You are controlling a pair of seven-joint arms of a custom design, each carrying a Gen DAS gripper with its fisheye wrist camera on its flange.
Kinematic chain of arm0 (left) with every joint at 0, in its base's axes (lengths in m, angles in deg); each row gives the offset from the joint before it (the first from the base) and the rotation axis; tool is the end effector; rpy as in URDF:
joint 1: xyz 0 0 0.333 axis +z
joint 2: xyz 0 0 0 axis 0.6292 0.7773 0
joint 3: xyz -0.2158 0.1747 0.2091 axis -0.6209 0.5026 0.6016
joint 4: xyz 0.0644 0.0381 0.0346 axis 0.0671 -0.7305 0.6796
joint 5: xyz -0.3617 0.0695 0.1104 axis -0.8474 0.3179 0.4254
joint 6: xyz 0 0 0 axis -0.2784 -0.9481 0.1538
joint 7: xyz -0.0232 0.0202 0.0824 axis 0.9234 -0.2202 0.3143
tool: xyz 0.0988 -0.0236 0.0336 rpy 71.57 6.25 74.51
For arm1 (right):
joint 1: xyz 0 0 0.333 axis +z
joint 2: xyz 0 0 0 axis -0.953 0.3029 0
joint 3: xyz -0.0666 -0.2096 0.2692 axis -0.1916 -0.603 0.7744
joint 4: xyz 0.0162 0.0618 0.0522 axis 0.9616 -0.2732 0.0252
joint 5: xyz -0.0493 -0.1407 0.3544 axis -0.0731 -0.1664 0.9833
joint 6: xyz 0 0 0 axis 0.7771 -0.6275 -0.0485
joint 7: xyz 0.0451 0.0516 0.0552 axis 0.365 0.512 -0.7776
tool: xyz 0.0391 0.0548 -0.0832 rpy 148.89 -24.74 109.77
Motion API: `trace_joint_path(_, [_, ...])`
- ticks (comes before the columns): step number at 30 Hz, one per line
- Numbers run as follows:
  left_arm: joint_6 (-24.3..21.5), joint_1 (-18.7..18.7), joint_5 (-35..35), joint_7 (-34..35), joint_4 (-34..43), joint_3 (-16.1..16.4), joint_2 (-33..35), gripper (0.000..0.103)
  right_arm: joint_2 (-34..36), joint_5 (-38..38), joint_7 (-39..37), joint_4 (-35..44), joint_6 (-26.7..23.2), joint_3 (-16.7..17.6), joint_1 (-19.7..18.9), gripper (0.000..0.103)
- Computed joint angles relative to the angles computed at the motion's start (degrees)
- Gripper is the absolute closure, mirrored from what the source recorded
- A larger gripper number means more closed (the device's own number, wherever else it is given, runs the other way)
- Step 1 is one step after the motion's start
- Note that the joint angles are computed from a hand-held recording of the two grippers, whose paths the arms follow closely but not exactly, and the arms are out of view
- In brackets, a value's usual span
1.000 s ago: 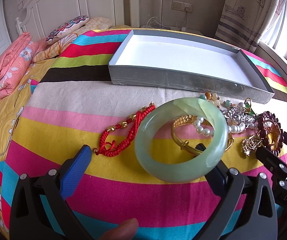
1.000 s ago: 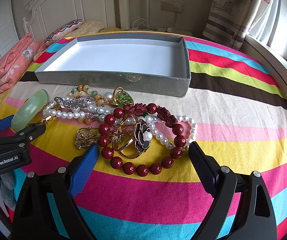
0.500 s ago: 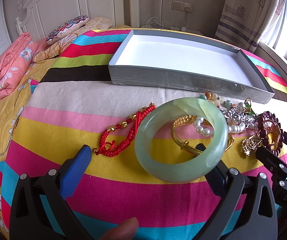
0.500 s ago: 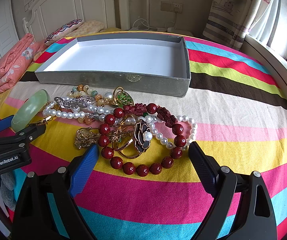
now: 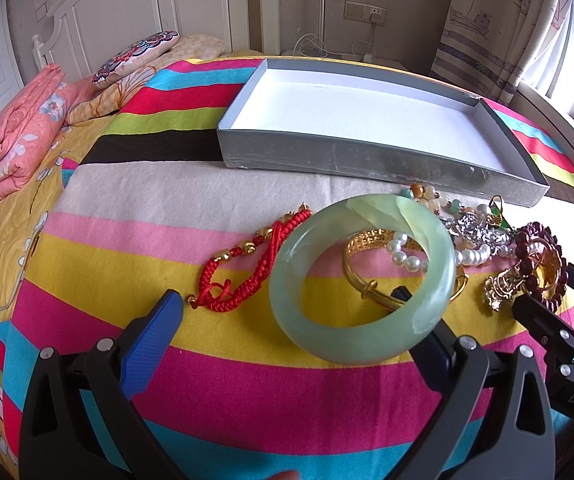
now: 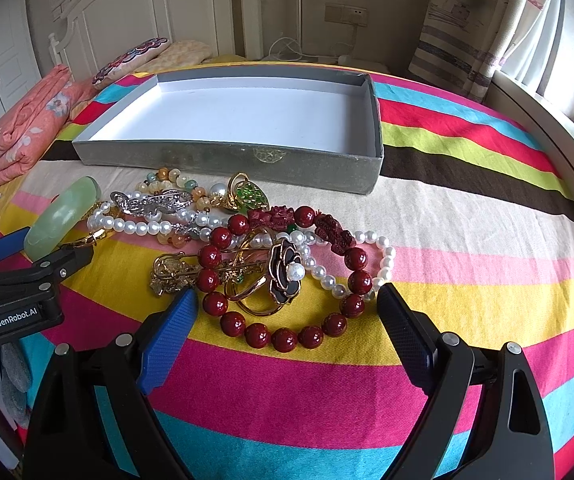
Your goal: Organize jewelry
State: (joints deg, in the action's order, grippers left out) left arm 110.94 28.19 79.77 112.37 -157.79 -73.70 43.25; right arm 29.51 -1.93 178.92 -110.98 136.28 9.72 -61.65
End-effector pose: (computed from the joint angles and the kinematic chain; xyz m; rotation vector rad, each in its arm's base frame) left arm 0.4282 -0.2399 0.4541 -1.9162 1.7661 -0.5722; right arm 0.4443 0.2163 0.4667 -1.9795 1.6752 -0.5643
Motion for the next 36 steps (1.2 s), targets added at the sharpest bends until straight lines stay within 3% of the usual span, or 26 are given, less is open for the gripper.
trace_joint_path(15, [7.88,-2.13,-11.16,18.93,-8.21,2.39,-5.79,0.002,-3.89,6.83,-7.14,-3.62,-0.94,-0.38,1.14,0.016])
trace_joint_path(21, [20.72,-7.79,-21.03,30.85,-15.24,8.36,-9.85,0.002,-6.84,13.5,-15.14,-6.66,-0.6,-1.45,2.86,0.016])
trace_joint_path(23, [23.98,-11.93,-24.97,34.71,-16.69,12.22,-10.52,0.008,-7.49,15.73,-16.87,-7.48,0.3,-1.59,2.97,0.017])
trace_joint_path(27, [27.78,-15.74,-27.94,39.49,-16.71,14.83,-10.31,0.014,-9.66,19.17,-18.55,-11.1,8.38,-1.32,2.21,0.017])
trace_joint_path(32, [25.74,-19.61,-30.95,44.72,-12.39,16.76,-7.08,0.034,-11.38,24.85,-19.42,-14.8,17.76,-1.29,1.35,0.018])
trace_joint_path(34, [24.1,-19.81,-32.52,46.1,-10.15,16.21,-4.75,0.046,-11.63,27.21,-20.07,-15.59,19.97,-2.36,2.29,0.022])
trace_joint_path(36, [22.45,-17.2,-32.49,46.17,-8.56,13.61,-2.84,0.056,-11.66,29.24,-20.85,-16.21,22.01,-3.38,3.16,0.027])
